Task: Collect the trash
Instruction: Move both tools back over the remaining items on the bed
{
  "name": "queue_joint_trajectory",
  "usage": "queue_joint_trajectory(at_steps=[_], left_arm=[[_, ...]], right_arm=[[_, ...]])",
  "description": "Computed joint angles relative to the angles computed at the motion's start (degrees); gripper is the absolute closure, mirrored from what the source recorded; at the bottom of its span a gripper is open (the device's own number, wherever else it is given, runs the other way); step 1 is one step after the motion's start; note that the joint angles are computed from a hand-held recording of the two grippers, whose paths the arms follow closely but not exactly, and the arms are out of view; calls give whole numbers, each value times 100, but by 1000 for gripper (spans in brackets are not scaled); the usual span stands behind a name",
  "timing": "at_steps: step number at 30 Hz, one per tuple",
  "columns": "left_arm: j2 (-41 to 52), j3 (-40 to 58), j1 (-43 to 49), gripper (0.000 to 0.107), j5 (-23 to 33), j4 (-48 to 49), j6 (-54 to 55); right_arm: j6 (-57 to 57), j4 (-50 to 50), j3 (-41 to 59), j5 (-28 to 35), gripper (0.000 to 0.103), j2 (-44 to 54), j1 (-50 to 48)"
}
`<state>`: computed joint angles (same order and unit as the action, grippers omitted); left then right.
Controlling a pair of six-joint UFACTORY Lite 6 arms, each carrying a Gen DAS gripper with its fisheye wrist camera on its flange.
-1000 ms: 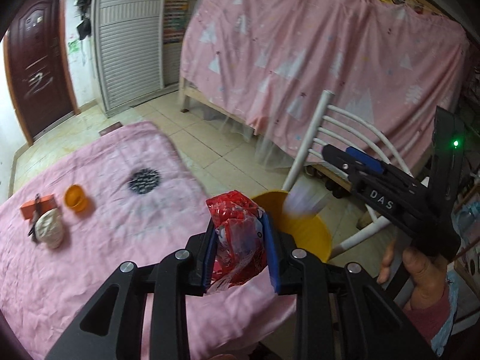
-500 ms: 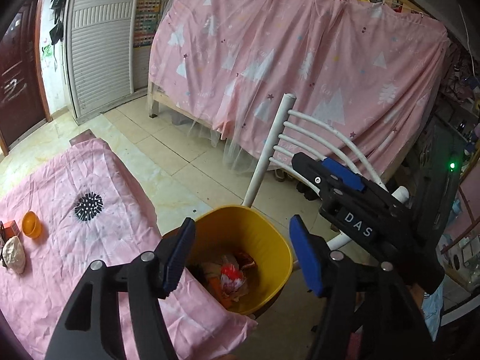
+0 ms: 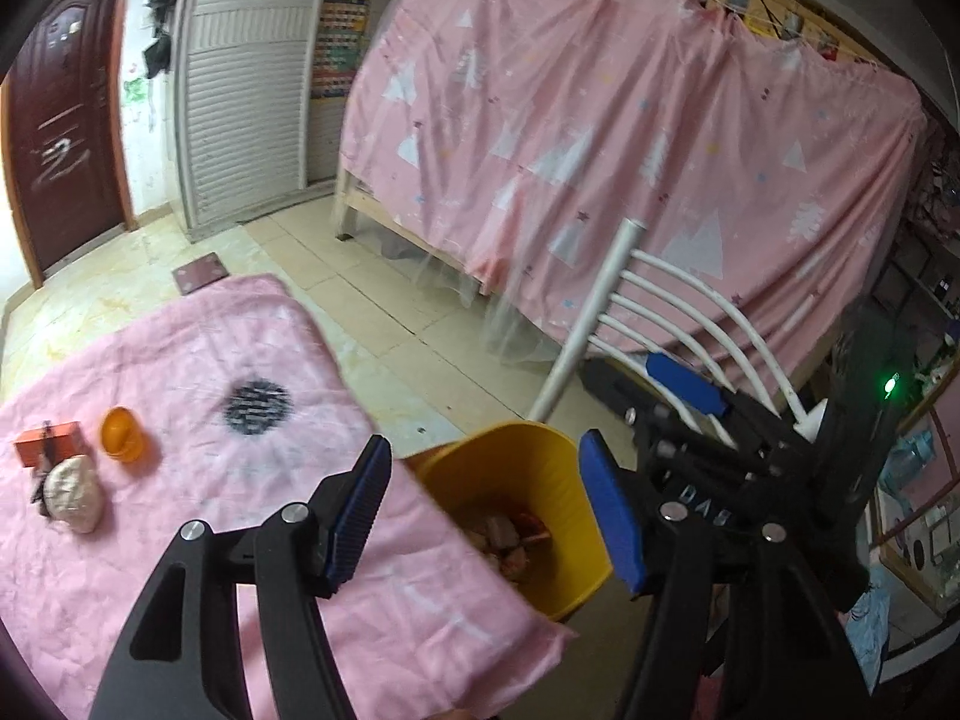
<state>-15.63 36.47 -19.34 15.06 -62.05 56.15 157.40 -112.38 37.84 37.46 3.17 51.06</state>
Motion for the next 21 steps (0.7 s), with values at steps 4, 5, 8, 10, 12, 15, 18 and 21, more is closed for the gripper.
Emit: queue_joint_trajectory(at_steps=[4, 5, 8, 10, 12, 15, 18, 21], left_arm=[[-166, -41, 933, 49, 424, -171, 526], [-176, -24, 1273, 49, 580, -244, 721], [-84, 117, 2078, 49, 920, -329, 1068], [15, 233, 2516, 49, 1077, -369, 1267], [172, 407, 2962, 49, 1177, -364, 1418], [481, 735, 3467, 49, 1178, -303, 1488], [865, 1049, 3887, 49, 975, -264, 1543], [1378, 1442, 4290, 49, 889, -193, 1518]], right_arm=[[-198, -47, 877, -207, 37, 822, 165], [-296, -34, 1179, -287, 37, 1087, 220], [-671, 97, 2086, -549, 37, 1799, 330], [-924, 183, 2652, -730, 37, 2195, 379], [-1233, 320, 3196, -926, 37, 2556, 398], [-2035, 830, 4296, -1271, 37, 3276, 449], [-2982, 1537, 5175, -1532, 37, 3822, 440], [-4339, 2682, 6220, -1689, 37, 4459, 496]])
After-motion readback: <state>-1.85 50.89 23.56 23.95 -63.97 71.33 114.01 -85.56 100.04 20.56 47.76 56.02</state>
